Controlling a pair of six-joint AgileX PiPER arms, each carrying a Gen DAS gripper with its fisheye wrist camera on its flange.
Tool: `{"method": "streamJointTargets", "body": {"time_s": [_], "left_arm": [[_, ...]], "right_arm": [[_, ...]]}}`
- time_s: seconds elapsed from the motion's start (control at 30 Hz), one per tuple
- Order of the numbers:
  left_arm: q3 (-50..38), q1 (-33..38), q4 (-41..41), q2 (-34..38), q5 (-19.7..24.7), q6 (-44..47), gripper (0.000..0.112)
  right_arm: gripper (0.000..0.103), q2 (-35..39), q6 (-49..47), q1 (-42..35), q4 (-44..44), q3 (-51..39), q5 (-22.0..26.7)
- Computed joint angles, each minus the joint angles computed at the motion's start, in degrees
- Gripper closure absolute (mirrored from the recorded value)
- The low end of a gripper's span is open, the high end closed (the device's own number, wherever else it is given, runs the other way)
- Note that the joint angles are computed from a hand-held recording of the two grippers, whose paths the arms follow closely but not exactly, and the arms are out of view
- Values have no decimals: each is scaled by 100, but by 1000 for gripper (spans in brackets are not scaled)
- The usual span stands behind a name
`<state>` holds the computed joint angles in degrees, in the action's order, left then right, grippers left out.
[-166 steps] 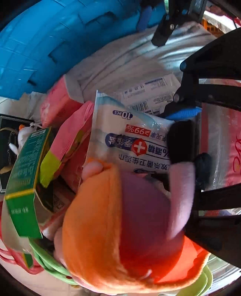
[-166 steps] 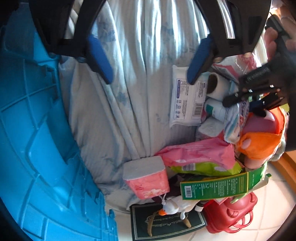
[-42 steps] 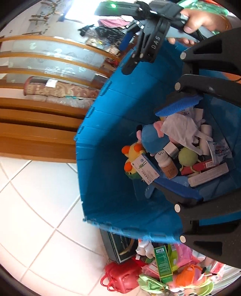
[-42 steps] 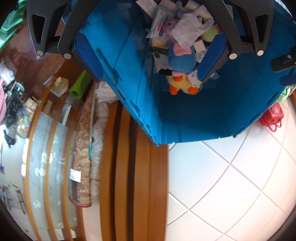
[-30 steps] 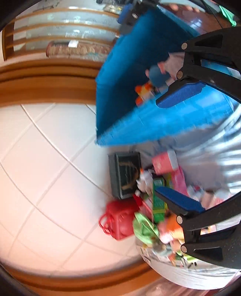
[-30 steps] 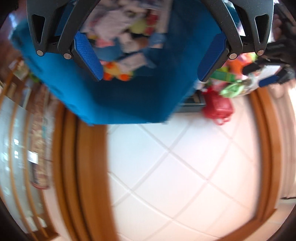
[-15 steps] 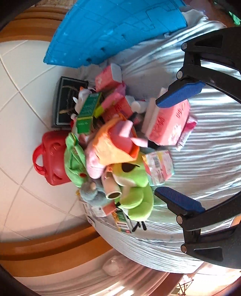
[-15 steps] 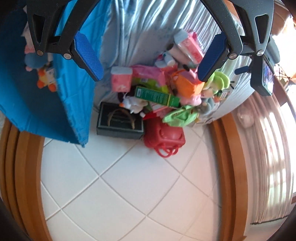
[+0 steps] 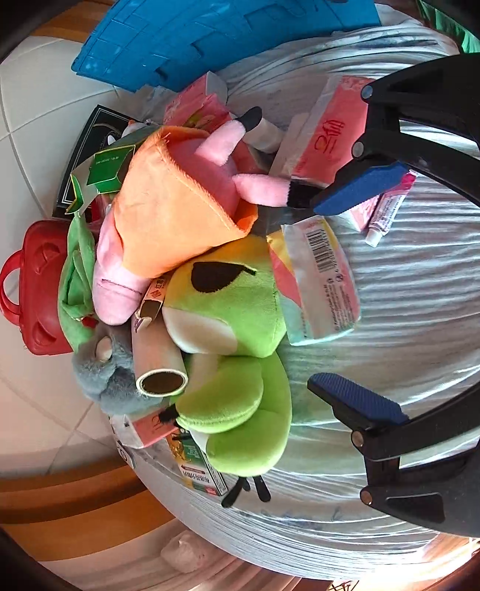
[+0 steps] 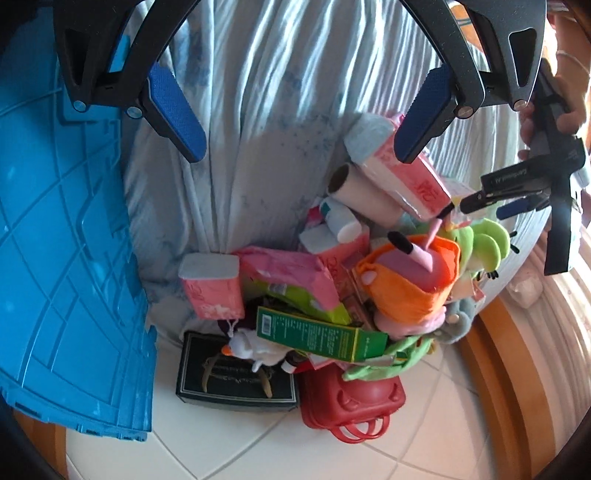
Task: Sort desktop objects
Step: 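Grasp the Kimberly-Clark tissue pack with the left tool while the right tool grasps a pink tissue pack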
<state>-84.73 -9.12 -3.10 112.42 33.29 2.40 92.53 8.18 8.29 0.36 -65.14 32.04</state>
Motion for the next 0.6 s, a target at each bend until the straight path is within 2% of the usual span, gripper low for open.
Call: {"method": "streamJointTargets", "body": {"time_s": [0.03,0.1,0.2,0.23,0.27,0.3,0.4,0.5,0.6], "left_arm": [[-156,-69,228,176,27,-201,25],[-312,-88,144,413,-55,-189,23],[-609,-127,445,750,318,-510,23],[-496,-101,441,752,262,-473,26],[-283,-58,401,682,123,-433,40],[-24,2,345,558,-6,-365,45],[640,197,96,119,-354,-148,47],[1076,369,-301,-229,-433,219,47],[1476,349,-105,-532,-546,135,47]], "right_arm": [[0,50,64,12,-34,-26,42],[0,121,139,44,-59,-39,99],[0,275,51,187,-22,-130,173],[0,318,-4,242,5,-166,193],[0,398,-90,311,43,-211,177],[0,484,-186,391,81,-253,137],[0,802,-582,573,274,-420,27],[0,1131,-1059,684,559,-583,-44],[0,1430,-1535,760,846,-700,-169]]}}
